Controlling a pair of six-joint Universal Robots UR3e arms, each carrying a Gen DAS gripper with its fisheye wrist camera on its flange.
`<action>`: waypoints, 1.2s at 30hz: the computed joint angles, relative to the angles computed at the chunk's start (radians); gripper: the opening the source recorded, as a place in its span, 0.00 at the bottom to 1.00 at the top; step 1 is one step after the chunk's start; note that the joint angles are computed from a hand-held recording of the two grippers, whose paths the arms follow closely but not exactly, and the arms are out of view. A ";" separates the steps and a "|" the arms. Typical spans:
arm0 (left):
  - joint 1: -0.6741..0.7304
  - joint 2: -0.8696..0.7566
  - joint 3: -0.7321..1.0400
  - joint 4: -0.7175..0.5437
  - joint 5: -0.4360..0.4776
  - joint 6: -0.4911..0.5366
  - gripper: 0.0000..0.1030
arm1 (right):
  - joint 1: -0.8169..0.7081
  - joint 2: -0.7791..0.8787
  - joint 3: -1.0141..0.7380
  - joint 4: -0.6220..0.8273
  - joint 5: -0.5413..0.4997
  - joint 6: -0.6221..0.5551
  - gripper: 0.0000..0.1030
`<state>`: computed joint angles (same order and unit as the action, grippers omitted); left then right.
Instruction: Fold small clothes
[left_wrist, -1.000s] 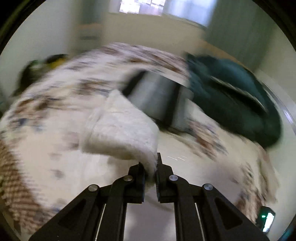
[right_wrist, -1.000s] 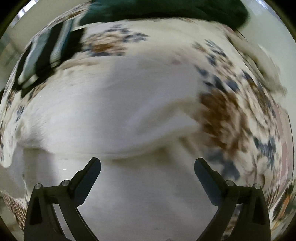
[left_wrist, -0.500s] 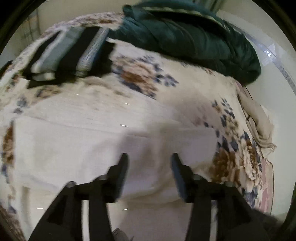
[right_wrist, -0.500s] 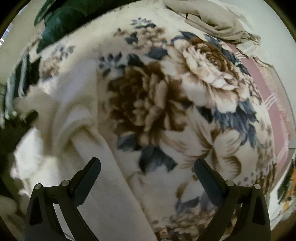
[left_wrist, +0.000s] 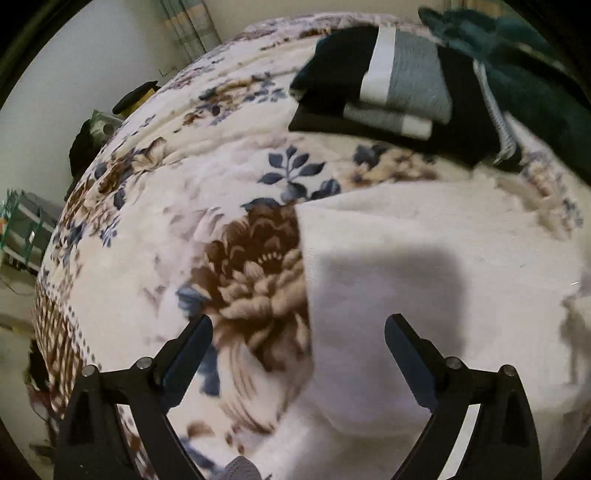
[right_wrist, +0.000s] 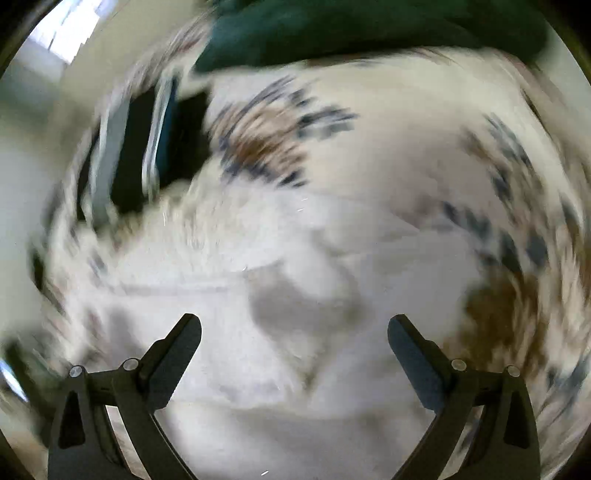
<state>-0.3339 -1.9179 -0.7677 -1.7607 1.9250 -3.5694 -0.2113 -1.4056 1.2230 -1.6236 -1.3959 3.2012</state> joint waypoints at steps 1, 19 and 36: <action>0.004 -0.014 -0.004 0.009 0.002 0.016 0.93 | 0.071 0.049 -0.029 -0.019 -0.067 0.008 0.99; 0.107 -0.132 0.036 0.110 -0.045 0.130 0.93 | -0.380 -0.279 0.339 0.059 0.084 0.026 0.44; 0.136 -0.125 0.051 0.101 -0.105 0.166 0.93 | -0.349 -0.202 0.283 -0.032 -0.015 0.048 0.16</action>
